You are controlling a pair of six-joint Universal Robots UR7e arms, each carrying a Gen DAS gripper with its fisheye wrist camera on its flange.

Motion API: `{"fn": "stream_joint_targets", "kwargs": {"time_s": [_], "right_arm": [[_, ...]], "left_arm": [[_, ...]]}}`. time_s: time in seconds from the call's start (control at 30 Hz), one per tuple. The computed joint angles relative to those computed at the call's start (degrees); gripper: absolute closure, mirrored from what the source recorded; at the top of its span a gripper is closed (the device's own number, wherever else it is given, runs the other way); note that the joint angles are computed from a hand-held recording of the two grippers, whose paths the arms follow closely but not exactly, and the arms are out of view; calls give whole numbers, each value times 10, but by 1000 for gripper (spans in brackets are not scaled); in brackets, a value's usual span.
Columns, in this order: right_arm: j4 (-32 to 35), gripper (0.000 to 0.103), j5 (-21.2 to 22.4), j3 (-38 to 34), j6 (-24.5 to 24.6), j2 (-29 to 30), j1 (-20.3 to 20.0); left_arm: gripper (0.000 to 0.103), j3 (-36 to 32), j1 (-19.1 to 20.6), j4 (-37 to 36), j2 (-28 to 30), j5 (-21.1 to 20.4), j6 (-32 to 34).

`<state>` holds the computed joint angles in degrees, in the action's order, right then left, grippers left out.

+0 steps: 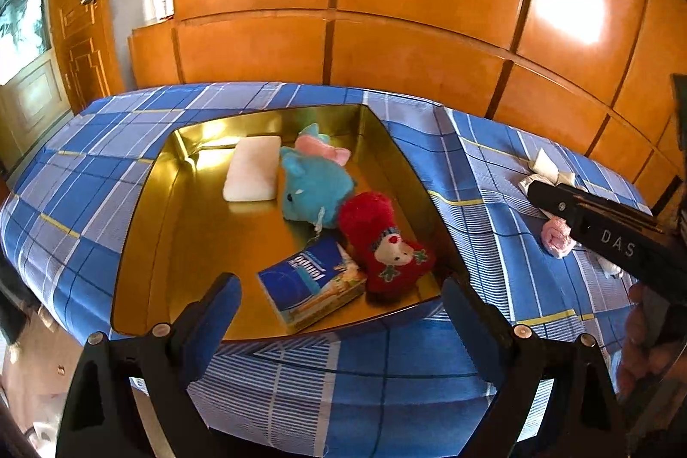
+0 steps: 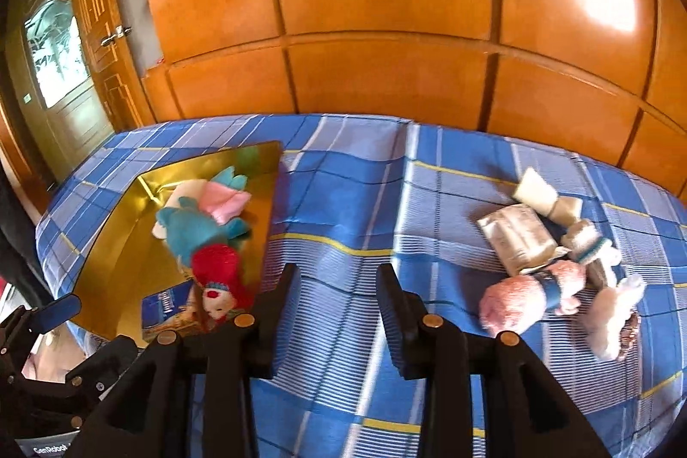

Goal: Organize soft objects
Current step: 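Withdraw the right gripper toward the pile while the left moves toward the pink towel roll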

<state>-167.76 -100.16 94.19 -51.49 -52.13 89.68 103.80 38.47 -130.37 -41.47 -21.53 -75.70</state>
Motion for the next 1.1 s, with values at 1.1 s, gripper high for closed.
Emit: {"fn": "stream_joint_targets", "kwargs": {"time_s": [1.1], "right_arm": [[12,60,22,-200,250,2,-121]], "left_arm": [[9,-476,81,-146,313,-192,621]]}}
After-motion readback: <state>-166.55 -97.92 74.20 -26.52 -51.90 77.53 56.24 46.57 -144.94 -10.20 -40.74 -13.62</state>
